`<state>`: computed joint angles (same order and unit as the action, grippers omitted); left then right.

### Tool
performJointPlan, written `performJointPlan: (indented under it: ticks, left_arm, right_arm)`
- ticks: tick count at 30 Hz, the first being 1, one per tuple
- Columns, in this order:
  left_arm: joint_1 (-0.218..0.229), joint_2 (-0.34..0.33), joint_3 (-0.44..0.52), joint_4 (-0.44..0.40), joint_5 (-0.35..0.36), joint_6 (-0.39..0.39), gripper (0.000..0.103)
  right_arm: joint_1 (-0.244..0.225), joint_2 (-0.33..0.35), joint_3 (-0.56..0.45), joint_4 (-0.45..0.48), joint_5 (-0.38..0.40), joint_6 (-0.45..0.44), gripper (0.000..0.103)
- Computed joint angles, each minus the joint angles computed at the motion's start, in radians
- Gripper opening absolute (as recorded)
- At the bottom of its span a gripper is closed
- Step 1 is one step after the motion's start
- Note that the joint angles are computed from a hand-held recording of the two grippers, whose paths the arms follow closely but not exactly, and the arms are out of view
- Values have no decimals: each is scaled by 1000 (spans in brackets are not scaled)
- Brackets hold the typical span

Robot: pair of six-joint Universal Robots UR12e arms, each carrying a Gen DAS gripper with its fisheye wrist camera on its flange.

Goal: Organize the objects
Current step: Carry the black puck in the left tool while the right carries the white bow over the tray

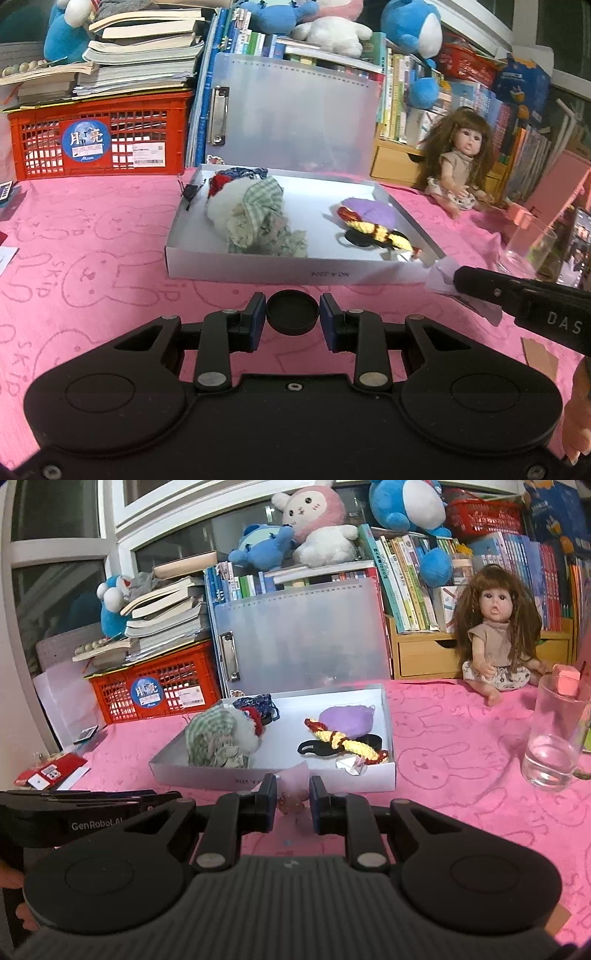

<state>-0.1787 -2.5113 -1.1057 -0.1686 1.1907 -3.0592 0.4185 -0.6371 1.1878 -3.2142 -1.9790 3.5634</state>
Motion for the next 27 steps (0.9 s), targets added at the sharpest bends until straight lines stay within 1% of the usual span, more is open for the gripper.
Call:
performJointPlan:
  ticks: [5, 8, 11, 13, 15, 17, 23, 27]
  left_arm:
    - [-7, -29, 60, -20, 28, 8, 30]
    - [-11, -47, 101, -39, 33, -2, 30]
    - [-12, -63, 131, -37, 35, -7, 30]
    - [-11, -73, 151, -36, 22, -13, 30]
    - [-5, -87, 179, -43, -14, -33, 30]
    - [-1, -101, 209, -63, -34, -55, 30]
    - [2, -136, 282, -84, -32, -94, 30]
    - [3, -156, 323, -100, -47, -114, 30]
  right_arm:
    - [-10, 0, -11, 20, 24, 31, 23]
    - [-19, -1, -17, 28, 39, 56, 23]
    - [-27, -3, -23, 36, 53, 80, 23]
    - [-32, -3, -28, 40, 59, 90, 23]
    - [-36, -1, -36, 49, 64, 96, 23]
    - [-40, 2, -48, 60, 70, 104, 23]
    - [-56, 11, -89, 108, 89, 138, 23]
    - [-67, 21, -120, 143, 102, 157, 23]
